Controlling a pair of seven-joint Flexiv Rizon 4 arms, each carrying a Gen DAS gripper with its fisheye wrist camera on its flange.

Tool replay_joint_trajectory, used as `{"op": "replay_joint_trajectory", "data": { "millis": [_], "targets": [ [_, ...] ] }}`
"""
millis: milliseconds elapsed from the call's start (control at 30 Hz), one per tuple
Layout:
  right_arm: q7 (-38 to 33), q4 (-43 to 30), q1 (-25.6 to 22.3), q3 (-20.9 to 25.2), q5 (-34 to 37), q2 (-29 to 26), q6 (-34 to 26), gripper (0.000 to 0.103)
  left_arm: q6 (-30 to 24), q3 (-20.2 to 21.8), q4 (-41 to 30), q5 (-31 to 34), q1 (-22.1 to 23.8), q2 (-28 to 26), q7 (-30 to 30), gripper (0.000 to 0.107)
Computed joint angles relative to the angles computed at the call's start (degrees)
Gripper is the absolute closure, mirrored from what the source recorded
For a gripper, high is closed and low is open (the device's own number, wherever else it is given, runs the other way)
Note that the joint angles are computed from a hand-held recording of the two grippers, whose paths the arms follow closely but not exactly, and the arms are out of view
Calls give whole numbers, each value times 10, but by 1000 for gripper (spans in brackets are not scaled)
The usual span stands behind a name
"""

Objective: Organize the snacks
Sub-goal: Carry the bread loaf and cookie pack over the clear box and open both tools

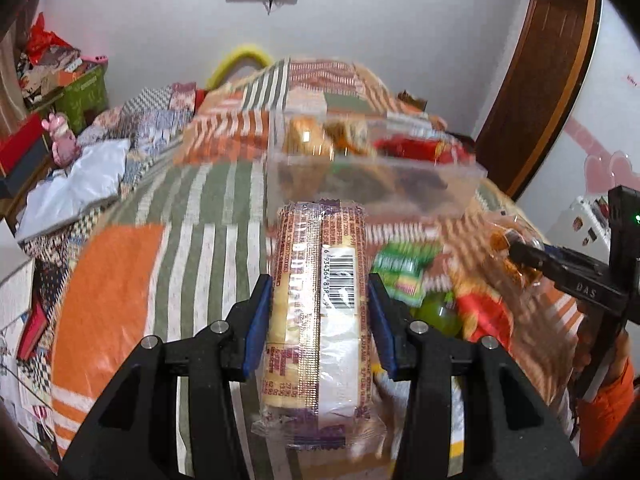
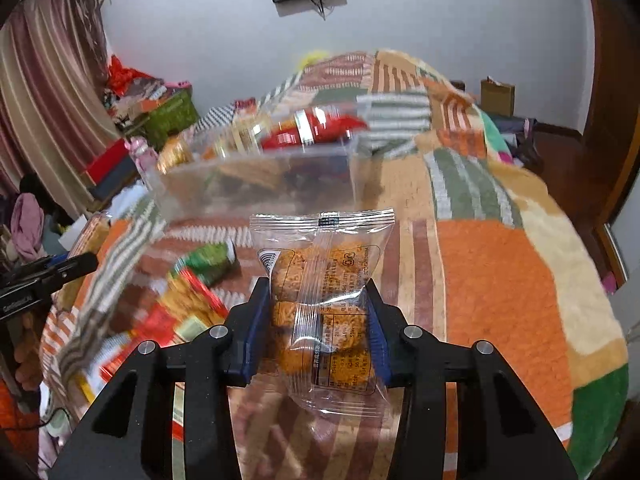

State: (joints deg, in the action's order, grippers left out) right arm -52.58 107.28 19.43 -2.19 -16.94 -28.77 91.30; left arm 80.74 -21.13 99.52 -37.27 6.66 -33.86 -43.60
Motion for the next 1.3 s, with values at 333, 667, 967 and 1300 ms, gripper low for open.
{"op": "replay_joint_trajectory", "data": {
  "millis": [333,667,967,1300],
  "targets": [
    [-11,-73,10,-22,-13,-25,17,63,-21,20,-110,25,-33,-38,-30,61],
    [-61,-202,-33,41,-13,-91,-32,63,-107,78,-292,84,-96,-130,-114,61],
    [-123,-336,-56,91,16,-161,-118,63,-216,122,-495,138,-130,-243,-202,61],
    [-178,-420,-34,86,42,-209,-207,63,-307,167,-683,203,-142,-348,-285,61]
  ]
}}
